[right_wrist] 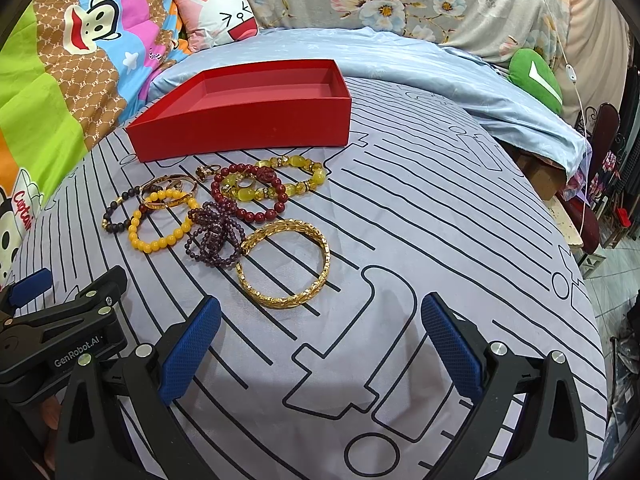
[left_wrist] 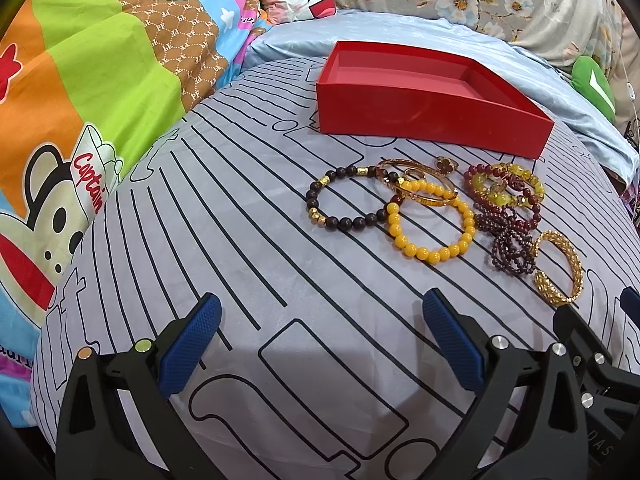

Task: Organize jewelry

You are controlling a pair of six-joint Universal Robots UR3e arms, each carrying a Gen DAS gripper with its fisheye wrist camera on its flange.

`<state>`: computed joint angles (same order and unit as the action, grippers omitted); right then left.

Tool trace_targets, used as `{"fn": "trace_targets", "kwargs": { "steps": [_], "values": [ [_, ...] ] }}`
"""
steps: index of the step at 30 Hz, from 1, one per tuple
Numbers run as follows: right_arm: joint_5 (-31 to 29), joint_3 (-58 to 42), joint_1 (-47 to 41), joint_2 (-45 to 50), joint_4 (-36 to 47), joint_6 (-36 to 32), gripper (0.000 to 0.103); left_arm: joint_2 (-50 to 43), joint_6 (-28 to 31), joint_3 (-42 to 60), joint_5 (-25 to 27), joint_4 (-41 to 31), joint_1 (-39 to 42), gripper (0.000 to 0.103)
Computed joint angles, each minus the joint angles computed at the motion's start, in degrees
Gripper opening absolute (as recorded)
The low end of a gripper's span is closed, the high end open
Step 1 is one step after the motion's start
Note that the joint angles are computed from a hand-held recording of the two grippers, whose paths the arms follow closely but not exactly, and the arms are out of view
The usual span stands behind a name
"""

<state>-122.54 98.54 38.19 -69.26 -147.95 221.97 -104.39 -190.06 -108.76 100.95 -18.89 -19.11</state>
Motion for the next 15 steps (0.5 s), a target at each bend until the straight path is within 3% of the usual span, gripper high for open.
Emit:
{"fn": "trace_targets", "kwargs": {
  "steps": [15],
  "values": [
    [0.09, -0.08, -0.02, -0.05, 0.16, 0.0, 0.097, -0.04, -0.13, -0.1, -0.04, 0.13, -0.02, 0.096]
  ]
}}
